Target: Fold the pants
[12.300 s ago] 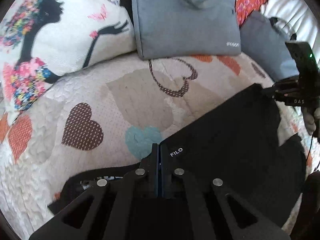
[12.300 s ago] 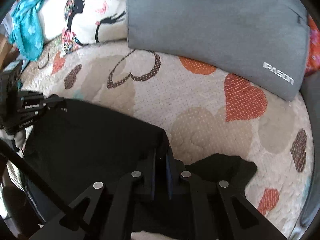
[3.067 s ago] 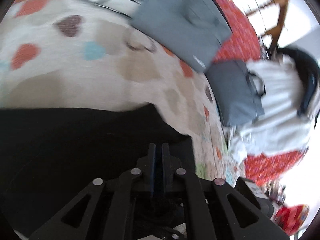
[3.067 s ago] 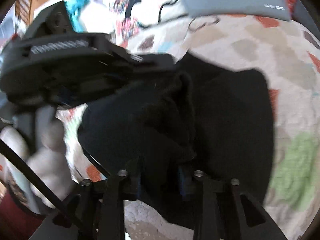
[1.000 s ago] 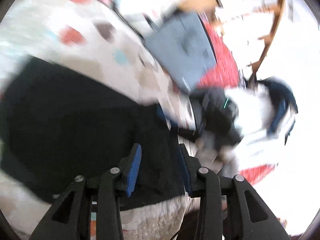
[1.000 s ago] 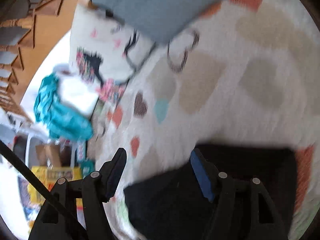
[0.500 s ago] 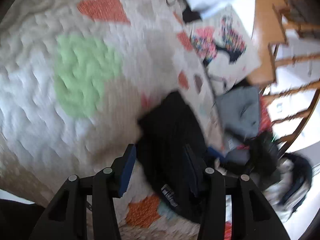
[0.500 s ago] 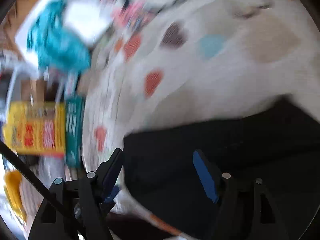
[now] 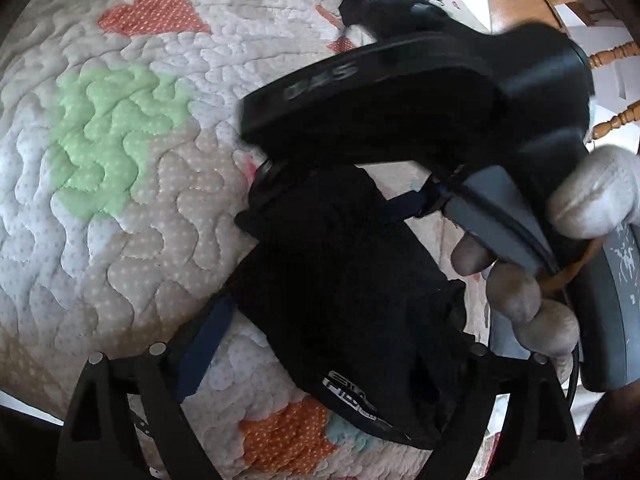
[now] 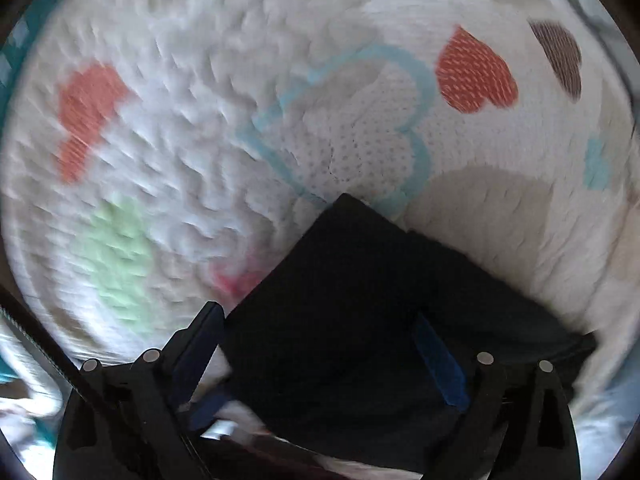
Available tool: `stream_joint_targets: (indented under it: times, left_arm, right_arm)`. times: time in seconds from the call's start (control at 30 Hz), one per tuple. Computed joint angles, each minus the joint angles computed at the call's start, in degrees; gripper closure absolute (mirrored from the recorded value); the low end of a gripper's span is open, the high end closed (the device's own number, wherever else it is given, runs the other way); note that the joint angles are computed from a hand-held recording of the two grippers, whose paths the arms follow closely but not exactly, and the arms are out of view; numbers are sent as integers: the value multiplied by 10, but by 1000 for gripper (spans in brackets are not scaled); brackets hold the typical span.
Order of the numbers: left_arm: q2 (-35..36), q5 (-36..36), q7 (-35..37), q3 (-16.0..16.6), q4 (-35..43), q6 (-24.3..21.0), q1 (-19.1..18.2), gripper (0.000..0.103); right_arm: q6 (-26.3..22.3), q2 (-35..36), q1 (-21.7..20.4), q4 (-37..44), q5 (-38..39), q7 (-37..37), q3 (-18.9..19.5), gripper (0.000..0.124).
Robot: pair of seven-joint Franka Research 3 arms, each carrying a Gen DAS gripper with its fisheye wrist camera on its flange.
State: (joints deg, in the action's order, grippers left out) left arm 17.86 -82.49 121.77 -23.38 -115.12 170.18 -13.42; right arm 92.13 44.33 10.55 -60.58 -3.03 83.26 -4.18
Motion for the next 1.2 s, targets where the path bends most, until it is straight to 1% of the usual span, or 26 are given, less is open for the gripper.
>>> stream_joint_targets:
  times: [0.03,0.1,0.13,0.17,0.2,0.23,0.3,0.33,0.4,0.47,0.53,0.63,0.7,0.73,0.77,0.83,0.87,0.9,0.97,1.07,1.13,1.17,1.2]
  left_arm:
    - [0,8,-10,2,0,-1,-1,18]
    - [-1,15,-5,0,2,-19,4,41]
    - [0,15,0,-2,2,-49,12,81]
    - [3,22,-8,1,4,-69,15,86]
    - [1,7,1,-2,2,-72,17,86]
    - [-3,-21,30,-5,2,-80,22,86]
    - [-20,-95,108,-5,-2,-99,24,86]
    - [-28,-112,130,-1,-4,-104,19,86]
    - [-39,-126,158,7,-6,-112,4,87]
    - [-46,-131,167,16,-5,-127,-10,87]
    - [-54,-124,173,23,-1,-130,-30,87]
    - [-62,-91,163,22,8,-108,-62,87]
    - [-62,-67,144,16,20,-99,-80,87]
    - [-58,-50,131,13,27,-95,-88,87]
    - [-51,-13,104,9,39,-86,-101,87]
    - [-38,50,60,3,55,-77,-112,87]
    - [-26,107,20,0,67,-66,-126,87]
    - [-18,148,-8,-1,75,-60,-134,86]
    - [-3,234,-70,3,88,-56,-154,85]
    - [13,330,-138,9,102,-57,-178,81]
    - [14,351,-145,-4,101,-60,-172,78]
    - [12,341,-124,-23,97,-69,-155,78]
    - [7,314,-93,-38,96,-89,-139,78]
  right_arm:
    - [7,1,11,-5,-19,-7,-4,24]
    - [5,4,14,0,-22,-2,-5,25]
    - [21,-8,17,-21,-25,-3,-4,27]
    - [47,-29,22,-54,-33,-10,-3,32]
    - [64,-38,31,-67,-40,-8,-2,41]
    - [86,-60,33,-101,-44,-8,-2,45]
    - [137,-109,30,-172,-45,-10,-1,68]
    - [163,-138,21,-213,-36,-11,2,71]
    - [209,-195,-5,-285,5,-25,9,88]
    - [250,-246,-26,-347,38,-38,12,94]
    - [292,-300,-46,-410,68,-55,10,96]
    - [338,-371,-78,-489,119,-89,3,97]
    - [349,-410,-104,-524,172,-125,-7,97]
    - [348,-413,-115,-520,191,-136,-13,97]
    - [351,-432,-126,-535,211,-146,-19,97]
    - [359,-459,-151,-569,262,-175,-36,97]
    - [360,-465,-163,-578,290,-188,-45,97]
    - [360,-473,-178,-593,325,-205,-58,97]
    - [353,-479,-202,-609,379,-232,-75,97]
    - [343,-477,-237,-632,446,-265,-98,97]
    - [337,-467,-259,-641,477,-279,-108,97]
    - [334,-460,-268,-643,489,-286,-110,97]
    - [333,-453,-277,-647,500,-294,-112,92]
